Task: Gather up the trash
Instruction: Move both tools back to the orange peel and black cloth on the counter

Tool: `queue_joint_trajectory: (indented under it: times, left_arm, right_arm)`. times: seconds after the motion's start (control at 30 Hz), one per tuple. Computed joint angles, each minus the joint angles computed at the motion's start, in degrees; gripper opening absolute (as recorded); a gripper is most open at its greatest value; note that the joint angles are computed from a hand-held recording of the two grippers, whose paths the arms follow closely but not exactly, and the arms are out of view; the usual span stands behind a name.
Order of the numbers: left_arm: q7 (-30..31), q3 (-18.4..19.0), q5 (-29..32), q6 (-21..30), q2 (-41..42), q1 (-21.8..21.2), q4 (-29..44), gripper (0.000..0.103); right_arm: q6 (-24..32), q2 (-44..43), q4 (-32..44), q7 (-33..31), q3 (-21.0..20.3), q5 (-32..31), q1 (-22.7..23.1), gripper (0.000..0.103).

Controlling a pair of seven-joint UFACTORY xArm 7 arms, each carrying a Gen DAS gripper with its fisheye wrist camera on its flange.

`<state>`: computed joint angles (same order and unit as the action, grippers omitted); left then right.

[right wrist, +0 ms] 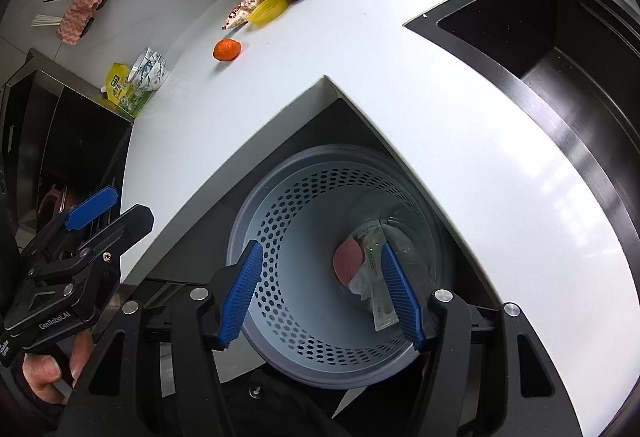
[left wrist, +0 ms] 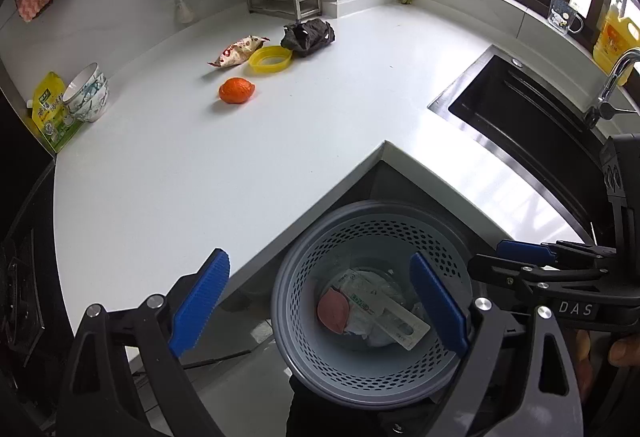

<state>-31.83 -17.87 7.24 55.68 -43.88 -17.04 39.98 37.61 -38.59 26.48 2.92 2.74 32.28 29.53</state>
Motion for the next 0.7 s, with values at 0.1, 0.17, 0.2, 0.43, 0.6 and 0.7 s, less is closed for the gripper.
queue_joint_trajectory:
  times: [0.1,0.17,0.2,0.43,0.6,0.7]
  left_arm:
    - [0.59,0.90,0.70,-0.14,-1.04,0.72,0.30,0.094]
    - [1.62,1.95,0.93,-0.60,-1.62,1.30,0.34,0.095]
    - [2.34,2.48,1.07,-0.86,-1.66,1.67,0.49,0.095]
    - [8.74,7.60,1.15,-4.36,-0.43,5.51,1.34,0.096]
    - [11.96,9.98,0.73,-9.31,3.24,9.11,2.00,0.096]
    - [12.48,10.51,0.48,-12.94,6.56,10.97,2.28,0.096]
  right_arm:
    - [-0.47,1.32,1.41,0.33,0.23,-0.07,-0.09,0.060]
    - [-0.57,2.72,2.72,1.07,0.68,-0.40,-0.34,0.061]
    - [-0.66,3.50,3.41,1.44,0.93,-0.61,-0.49,0.061]
    - [-2.84,9.88,9.47,6.29,3.77,-2.91,-1.76,0.063]
    - [-4.91,14.26,14.16,11.43,6.38,-7.14,-3.06,0.065]
    - [-5.39,16.61,16.91,14.85,8.01,-11.72,-4.42,0.066]
